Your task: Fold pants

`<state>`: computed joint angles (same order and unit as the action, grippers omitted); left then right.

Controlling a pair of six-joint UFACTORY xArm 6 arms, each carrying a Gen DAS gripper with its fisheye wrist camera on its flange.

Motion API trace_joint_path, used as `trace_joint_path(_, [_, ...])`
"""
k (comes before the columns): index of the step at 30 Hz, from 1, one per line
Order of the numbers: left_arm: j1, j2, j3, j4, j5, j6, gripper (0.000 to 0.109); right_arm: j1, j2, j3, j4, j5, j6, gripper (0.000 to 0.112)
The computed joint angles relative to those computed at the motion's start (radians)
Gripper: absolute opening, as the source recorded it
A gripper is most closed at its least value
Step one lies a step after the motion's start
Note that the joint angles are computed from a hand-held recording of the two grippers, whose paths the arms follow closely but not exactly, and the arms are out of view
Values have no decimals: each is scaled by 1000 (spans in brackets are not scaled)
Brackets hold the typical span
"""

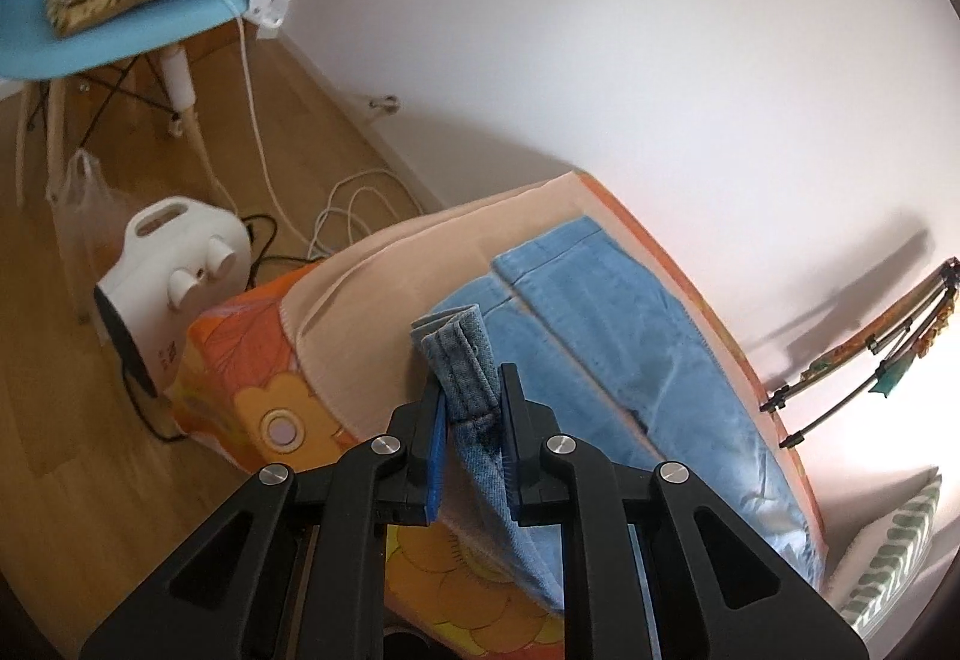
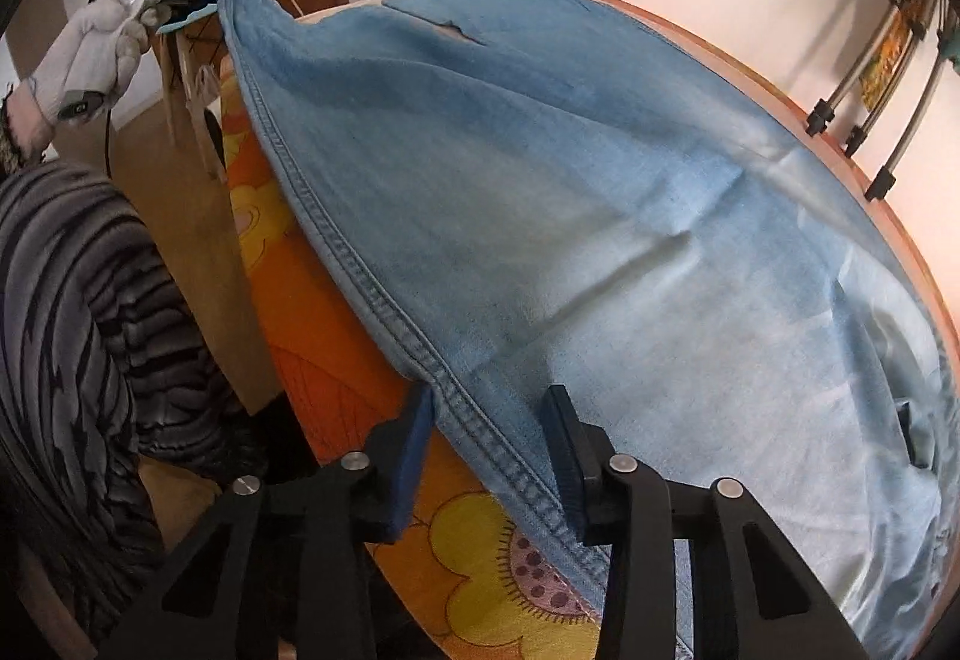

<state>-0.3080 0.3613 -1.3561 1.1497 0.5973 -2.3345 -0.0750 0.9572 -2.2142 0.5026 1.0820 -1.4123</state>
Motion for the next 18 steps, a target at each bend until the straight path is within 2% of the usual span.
trace_joint_path(1, [-3, -3, -2, 8, 8, -2, 13, 0, -22, 35, 14, -23, -17, 20])
trace_joint_path(3, [-9, -10, -4, 26, 19, -12, 13, 4, -82, 133, 47, -107, -58, 0])
trace_joint_path(5, [-12, -13, -11, 36, 24, -10, 13, 6, -120, 186, 87, -176, -90, 0])
trace_joint_path(8, [-17, -3, -42, 37, 35, 23, 13, 5, -135, 186, 130, -218, -87, 0])
trace_joint_path(14, [-14, 38, -134, 35, 45, 97, 13, 8, -73, 23, 148, -237, -19, 0])
trace_joint_path(18, [-10, 62, -197, 44, 48, 137, 13, 14, -38, -64, 185, -289, -7, 0])
